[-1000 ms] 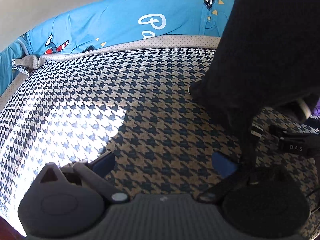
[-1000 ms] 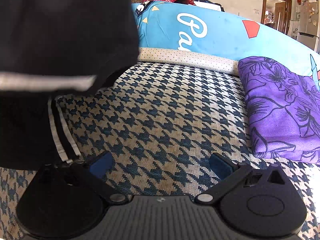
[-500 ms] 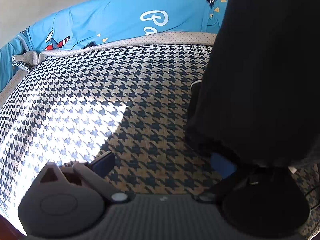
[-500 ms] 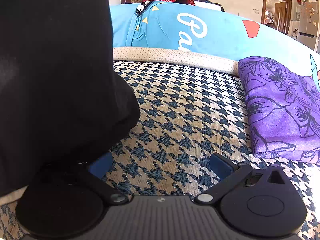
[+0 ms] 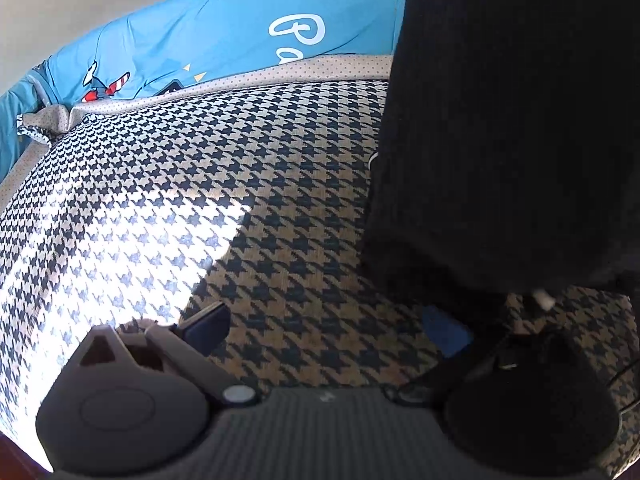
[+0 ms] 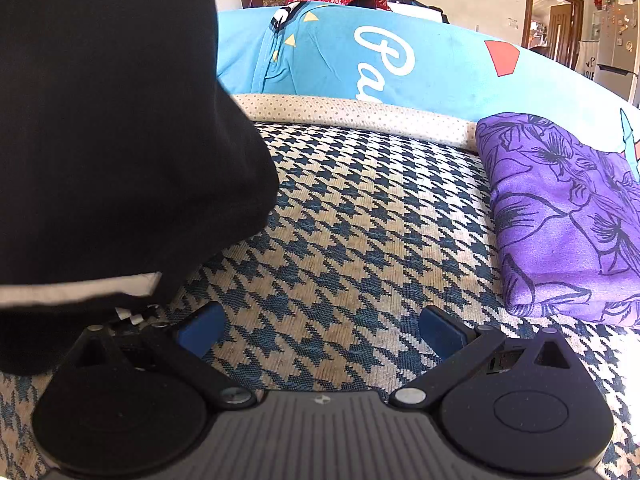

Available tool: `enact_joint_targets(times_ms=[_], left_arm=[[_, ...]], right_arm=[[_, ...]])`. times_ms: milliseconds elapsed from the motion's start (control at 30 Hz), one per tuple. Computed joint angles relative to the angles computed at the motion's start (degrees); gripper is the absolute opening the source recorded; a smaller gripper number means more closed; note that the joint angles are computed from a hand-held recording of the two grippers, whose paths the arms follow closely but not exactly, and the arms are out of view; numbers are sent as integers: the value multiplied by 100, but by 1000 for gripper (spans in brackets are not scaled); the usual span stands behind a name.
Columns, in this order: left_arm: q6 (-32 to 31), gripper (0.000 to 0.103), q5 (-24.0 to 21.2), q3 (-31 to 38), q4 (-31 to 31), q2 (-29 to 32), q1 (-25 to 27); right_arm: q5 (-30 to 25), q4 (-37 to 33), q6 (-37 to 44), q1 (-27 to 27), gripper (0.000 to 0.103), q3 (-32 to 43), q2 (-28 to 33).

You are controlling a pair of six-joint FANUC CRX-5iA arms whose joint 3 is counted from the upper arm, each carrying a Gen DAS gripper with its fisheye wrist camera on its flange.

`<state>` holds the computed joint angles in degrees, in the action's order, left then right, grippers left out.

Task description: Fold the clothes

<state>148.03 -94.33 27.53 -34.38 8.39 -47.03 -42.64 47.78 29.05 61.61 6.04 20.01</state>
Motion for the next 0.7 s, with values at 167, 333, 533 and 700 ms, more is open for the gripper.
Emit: enact_joint_targets(times_ms=[167,333,533,700], left_arm=[[-31,103,52,-8,44,3,6],[-85,103,23,56,51,64,11],[-101,103,-3,75,139,106,42],[-65,103,-23,106,182,132,78]], right_arm=[[-14,-7,11,4,103,22,10],[-22,-7,10,10,103,26,9],[-19,-11,13,8,103,28,9],[-19,-14,17,7,103,31,10]])
